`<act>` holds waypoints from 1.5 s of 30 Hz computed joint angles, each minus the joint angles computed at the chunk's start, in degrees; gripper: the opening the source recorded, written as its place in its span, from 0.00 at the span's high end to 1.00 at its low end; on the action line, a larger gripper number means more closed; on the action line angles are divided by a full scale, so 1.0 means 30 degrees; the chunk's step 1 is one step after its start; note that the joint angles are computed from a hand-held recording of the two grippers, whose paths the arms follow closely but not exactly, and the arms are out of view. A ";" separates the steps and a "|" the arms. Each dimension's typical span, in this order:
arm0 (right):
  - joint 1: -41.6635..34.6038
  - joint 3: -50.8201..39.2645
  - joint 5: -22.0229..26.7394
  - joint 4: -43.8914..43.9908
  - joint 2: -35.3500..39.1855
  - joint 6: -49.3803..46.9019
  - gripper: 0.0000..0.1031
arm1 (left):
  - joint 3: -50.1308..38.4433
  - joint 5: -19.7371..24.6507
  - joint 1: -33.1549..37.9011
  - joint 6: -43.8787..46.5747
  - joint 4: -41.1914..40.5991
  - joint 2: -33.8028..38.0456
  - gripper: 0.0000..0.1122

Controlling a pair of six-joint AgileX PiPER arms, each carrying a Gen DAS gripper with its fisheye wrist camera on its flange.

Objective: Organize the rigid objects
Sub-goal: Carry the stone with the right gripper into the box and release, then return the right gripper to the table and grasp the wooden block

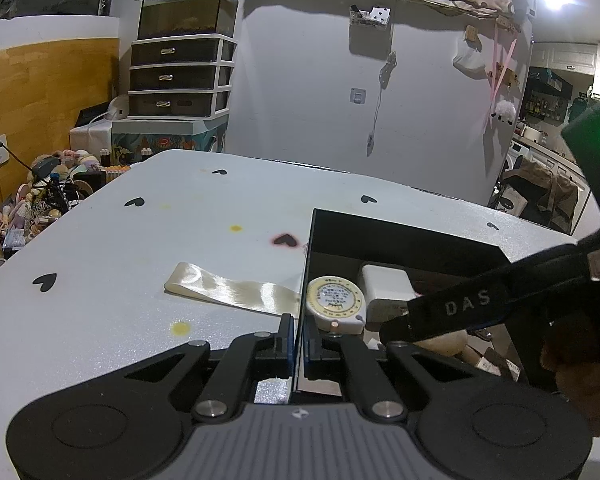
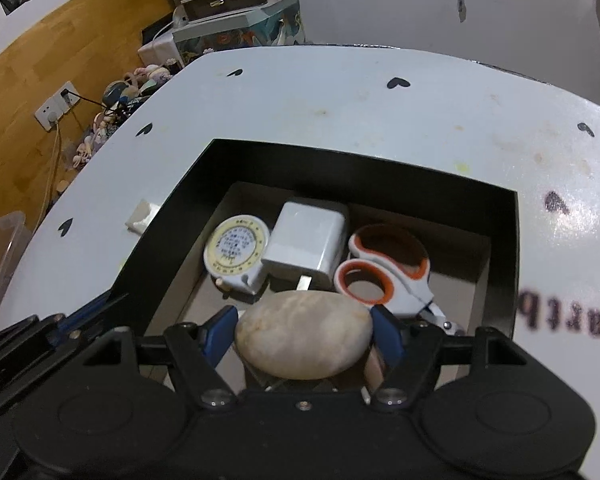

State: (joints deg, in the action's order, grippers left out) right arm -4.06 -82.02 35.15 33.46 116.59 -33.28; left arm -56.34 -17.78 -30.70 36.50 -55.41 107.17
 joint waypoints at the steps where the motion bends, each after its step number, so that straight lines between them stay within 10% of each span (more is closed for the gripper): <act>1: -0.0033 -0.0003 0.0122 0.0005 -0.0052 -0.0050 0.29 | 0.0000 -0.0010 0.0002 0.0030 -0.0015 0.0002 0.97; 30: -0.2427 0.2968 -0.0029 0.5791 -0.3233 -0.7133 0.18 | -0.0049 -0.0059 -0.0028 0.0266 -0.0278 0.0109 0.97; 45: -0.6087 0.9418 -0.0358 1.7557 -0.5904 -2.1345 0.01 | -0.0125 -0.0223 -0.0239 0.1625 -0.1826 0.0005 0.96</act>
